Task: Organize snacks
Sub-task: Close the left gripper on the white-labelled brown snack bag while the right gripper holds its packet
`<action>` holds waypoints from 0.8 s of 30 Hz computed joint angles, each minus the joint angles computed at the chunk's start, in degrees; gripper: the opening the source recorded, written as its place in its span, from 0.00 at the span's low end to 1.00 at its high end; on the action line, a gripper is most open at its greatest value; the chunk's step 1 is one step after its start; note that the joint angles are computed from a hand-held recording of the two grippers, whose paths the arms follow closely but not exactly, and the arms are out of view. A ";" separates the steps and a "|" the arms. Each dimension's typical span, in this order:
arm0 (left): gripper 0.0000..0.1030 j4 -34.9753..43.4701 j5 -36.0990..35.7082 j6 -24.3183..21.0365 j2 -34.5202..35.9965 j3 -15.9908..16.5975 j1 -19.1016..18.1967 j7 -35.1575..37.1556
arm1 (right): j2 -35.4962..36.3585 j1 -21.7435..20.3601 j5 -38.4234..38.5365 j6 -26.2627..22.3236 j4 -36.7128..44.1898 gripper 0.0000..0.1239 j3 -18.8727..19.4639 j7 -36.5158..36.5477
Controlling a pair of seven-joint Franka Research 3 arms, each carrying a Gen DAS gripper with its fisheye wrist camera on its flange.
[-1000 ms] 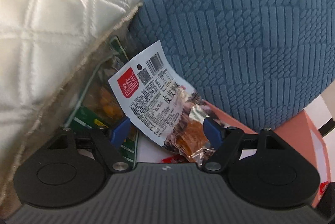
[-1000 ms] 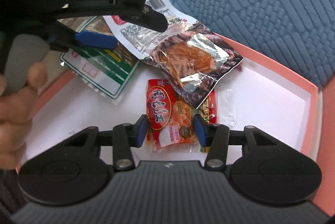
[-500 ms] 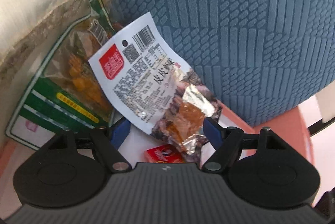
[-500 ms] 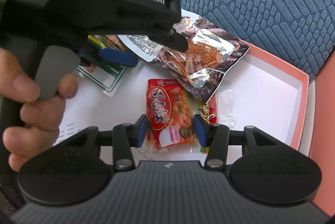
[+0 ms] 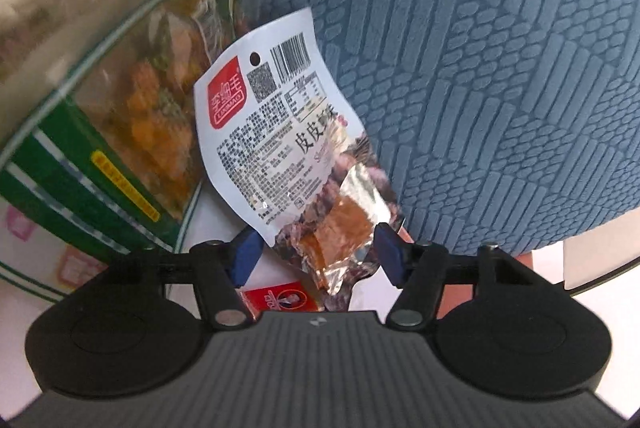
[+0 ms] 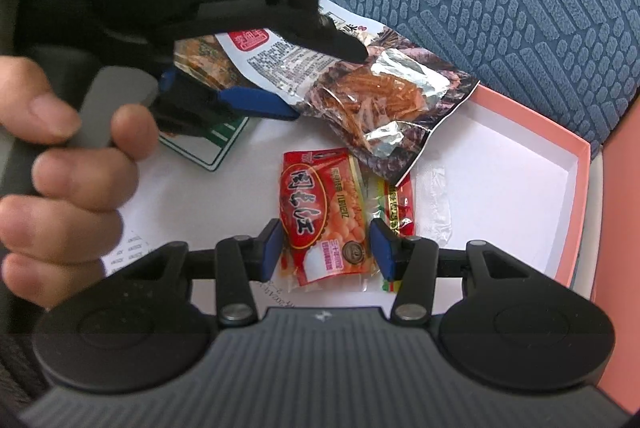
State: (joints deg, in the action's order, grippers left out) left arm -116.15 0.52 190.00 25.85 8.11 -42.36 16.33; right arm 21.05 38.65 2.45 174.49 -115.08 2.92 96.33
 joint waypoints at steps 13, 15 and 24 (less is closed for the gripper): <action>0.61 1.24 -2.53 2.58 2.30 -1.25 1.44 -0.21 | -0.32 -0.82 1.49 0.32 -0.76 0.40 0.49 -0.27; 0.57 0.80 -3.90 2.40 2.09 0.55 -0.55 0.62 | -0.91 -0.64 1.50 0.25 -1.33 0.40 -0.01 0.32; 0.30 4.10 -3.52 -2.66 3.87 3.38 -2.89 0.67 | -4.05 3.35 -1.99 2.23 -5.86 0.40 -4.88 7.52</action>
State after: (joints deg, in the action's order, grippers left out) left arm -112.06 -3.00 187.34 29.72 11.49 -45.26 17.00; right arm 17.00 42.01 0.46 176.73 -120.94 -1.96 103.85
